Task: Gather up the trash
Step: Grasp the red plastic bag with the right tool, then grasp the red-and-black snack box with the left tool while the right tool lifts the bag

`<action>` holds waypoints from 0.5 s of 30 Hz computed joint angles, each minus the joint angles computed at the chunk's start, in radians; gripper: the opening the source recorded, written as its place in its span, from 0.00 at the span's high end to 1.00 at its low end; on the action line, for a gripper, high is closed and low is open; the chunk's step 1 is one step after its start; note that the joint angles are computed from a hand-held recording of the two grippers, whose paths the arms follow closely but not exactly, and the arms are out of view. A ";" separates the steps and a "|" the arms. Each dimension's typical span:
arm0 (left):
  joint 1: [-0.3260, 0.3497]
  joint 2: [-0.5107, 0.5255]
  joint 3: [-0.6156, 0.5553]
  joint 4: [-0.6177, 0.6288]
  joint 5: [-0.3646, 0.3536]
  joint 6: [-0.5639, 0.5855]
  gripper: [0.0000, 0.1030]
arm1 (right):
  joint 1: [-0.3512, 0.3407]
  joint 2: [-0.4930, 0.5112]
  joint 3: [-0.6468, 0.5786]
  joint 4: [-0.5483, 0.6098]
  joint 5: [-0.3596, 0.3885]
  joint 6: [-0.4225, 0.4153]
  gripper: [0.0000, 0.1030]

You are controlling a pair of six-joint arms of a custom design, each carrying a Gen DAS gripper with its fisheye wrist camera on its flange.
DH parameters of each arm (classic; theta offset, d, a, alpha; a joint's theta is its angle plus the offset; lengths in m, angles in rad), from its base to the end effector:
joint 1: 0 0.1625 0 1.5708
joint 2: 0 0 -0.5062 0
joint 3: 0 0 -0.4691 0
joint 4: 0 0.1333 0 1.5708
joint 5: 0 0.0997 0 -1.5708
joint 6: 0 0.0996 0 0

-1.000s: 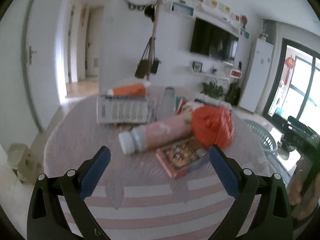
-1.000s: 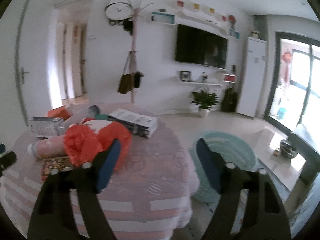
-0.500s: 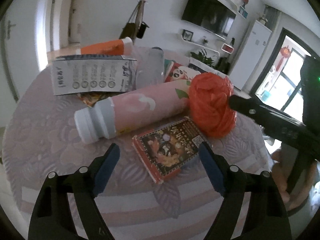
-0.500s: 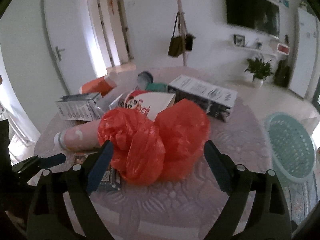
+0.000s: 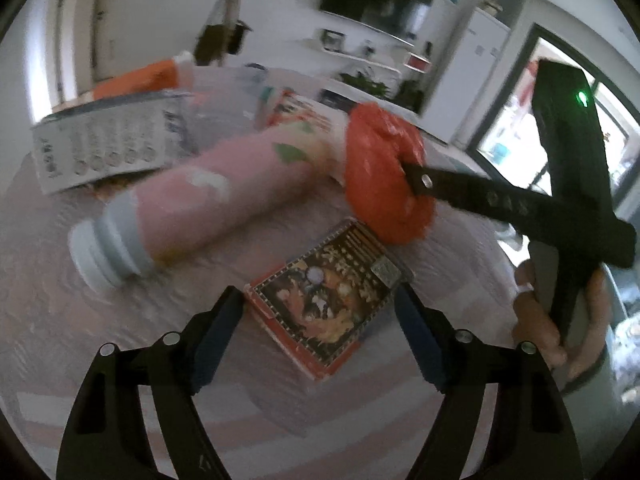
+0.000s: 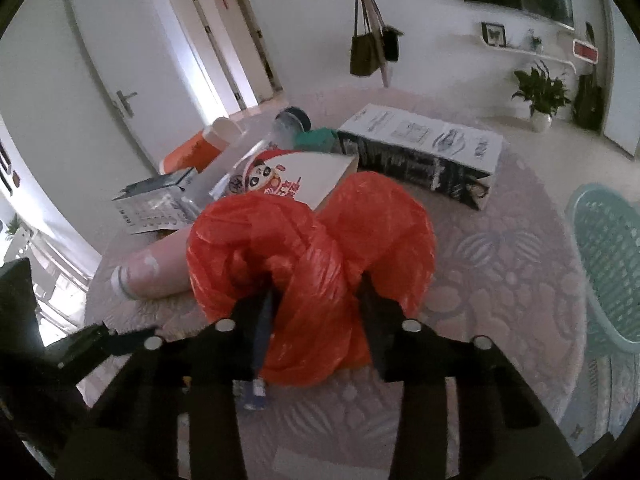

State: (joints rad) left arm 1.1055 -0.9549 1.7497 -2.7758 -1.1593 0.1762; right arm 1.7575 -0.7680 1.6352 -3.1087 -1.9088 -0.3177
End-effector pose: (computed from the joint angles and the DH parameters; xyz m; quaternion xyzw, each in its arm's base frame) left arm -0.1813 -0.7469 0.1969 0.2627 0.9226 -0.2261 0.1692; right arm 0.2478 -0.7715 0.1448 0.1787 -0.9152 0.3133 0.1797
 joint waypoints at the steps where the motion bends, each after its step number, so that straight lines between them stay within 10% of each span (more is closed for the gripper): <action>1: -0.001 -0.006 0.006 0.021 -0.032 0.002 0.27 | 0.000 -0.011 0.015 -0.017 -0.003 -0.003 0.68; 15: -0.050 0.069 -0.048 0.034 0.075 0.165 0.11 | -0.026 -0.092 0.106 -0.143 0.011 -0.027 0.72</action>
